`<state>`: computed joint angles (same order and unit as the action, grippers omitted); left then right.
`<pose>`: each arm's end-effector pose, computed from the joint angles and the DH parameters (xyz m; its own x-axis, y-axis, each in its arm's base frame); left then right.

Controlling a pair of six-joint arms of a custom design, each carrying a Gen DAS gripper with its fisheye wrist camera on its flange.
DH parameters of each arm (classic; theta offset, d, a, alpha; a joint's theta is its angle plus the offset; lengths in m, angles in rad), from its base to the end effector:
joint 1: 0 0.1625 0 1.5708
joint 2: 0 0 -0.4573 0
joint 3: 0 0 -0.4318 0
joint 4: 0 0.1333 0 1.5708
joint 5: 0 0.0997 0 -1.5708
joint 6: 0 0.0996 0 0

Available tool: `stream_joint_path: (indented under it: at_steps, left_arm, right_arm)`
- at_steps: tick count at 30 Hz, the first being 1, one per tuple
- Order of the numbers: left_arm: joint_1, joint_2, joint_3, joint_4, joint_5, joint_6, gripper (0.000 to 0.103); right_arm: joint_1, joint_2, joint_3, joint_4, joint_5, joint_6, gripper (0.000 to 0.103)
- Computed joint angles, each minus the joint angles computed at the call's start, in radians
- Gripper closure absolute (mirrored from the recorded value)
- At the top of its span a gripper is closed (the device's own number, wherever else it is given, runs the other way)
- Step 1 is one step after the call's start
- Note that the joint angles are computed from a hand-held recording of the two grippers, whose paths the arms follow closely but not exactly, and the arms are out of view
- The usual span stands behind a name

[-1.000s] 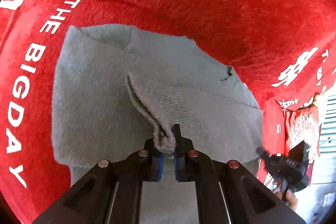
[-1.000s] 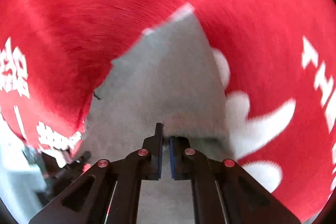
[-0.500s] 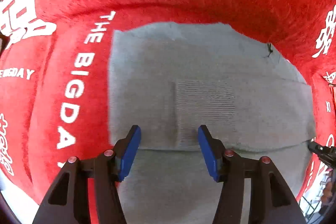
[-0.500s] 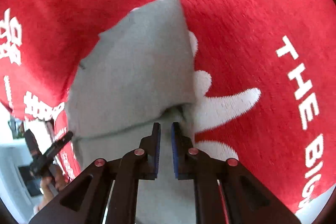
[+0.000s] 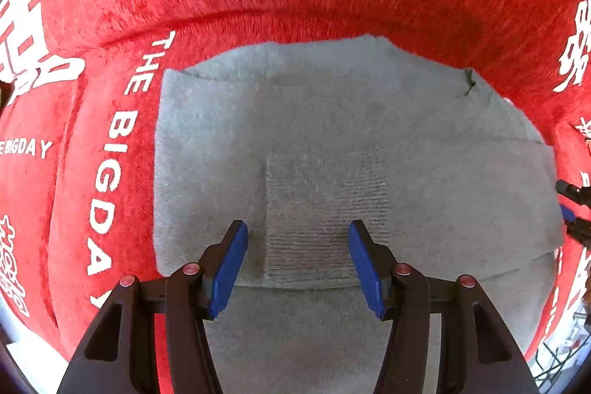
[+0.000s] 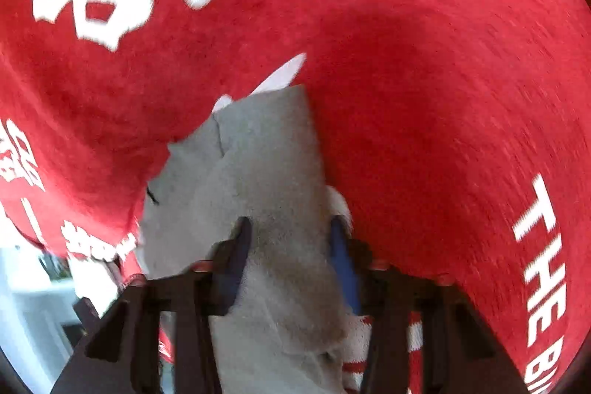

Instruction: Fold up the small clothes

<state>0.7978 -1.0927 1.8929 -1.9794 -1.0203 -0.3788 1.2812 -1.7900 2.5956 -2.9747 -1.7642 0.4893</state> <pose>-0.2660 -0.5381 0.1422 -0.6760 0.4410 -0.5904 0.4256 0.8877 0.1758 0.0131 -0.3557 0.2728 -0.6919 0.7111 -0.1245 0.6358 0.5185 -0.5718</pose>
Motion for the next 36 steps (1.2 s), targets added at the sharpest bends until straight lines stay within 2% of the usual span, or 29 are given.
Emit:
stream_joint_path:
  at_steps: [2,5,7,9,11,13,16,18,22,25,28,30,32,36]
  left_arm:
    - [-0.003,0.000,0.004,0.000,0.008,-0.010,0.045]
    - [-0.009,0.003,0.007,-0.011,0.016,-0.004,0.045]
    - [-0.012,0.011,0.007,-0.009,0.018,0.001,0.045]
    - [-0.017,0.017,0.011,-0.012,0.026,0.005,0.045]
    - [-0.022,0.020,0.014,-0.016,0.039,0.018,0.045]
    - [-0.024,0.018,0.012,-0.007,0.049,0.025,0.045]
    - [-0.025,0.005,0.007,0.032,0.079,0.015,0.045]
    - [-0.020,-0.008,-0.002,0.067,0.091,-0.007,0.045]
    - [-0.017,-0.038,-0.011,0.105,0.090,-0.047,0.045]
    - [-0.022,-0.043,-0.008,0.105,0.075,-0.048,0.045]
    - [-0.025,-0.019,-0.009,0.119,0.063,-0.050,0.045]
    - [-0.029,-0.010,0.006,0.110,0.083,-0.052,0.044]
    - [-0.033,-0.018,0.014,0.101,0.085,-0.056,0.044]
    - [-0.036,-0.039,0.017,0.157,0.080,-0.065,0.044]
  right_arm:
    - [0.054,0.002,-0.029,0.042,-0.056,-0.012,0.095]
    - [0.174,0.021,-0.076,0.079,-0.227,-0.078,0.095]
    - [0.189,0.040,-0.098,0.156,-0.313,-0.074,0.095]
    - [0.167,0.053,-0.097,0.184,-0.323,-0.078,0.095]
    - [0.157,0.056,-0.079,0.157,-0.336,-0.091,0.095]
    - [0.169,0.042,-0.077,0.169,-0.357,-0.035,0.094]
    - [0.202,-0.003,-0.088,0.276,-0.397,0.070,0.094]
    - [0.242,-0.031,-0.088,0.321,-0.418,0.090,0.094]
    - [0.338,-0.043,-0.084,0.357,-0.425,0.086,0.094]
    - [0.372,0.036,-0.099,0.322,-0.419,0.079,0.094]
    - [0.349,0.084,-0.097,0.318,-0.399,0.071,0.094]
    - [0.326,0.103,-0.088,0.330,-0.395,0.080,0.095]
    - [0.300,0.070,-0.060,0.282,-0.353,0.066,0.095]
    - [0.281,0.001,-0.054,0.356,-0.306,0.080,0.095]
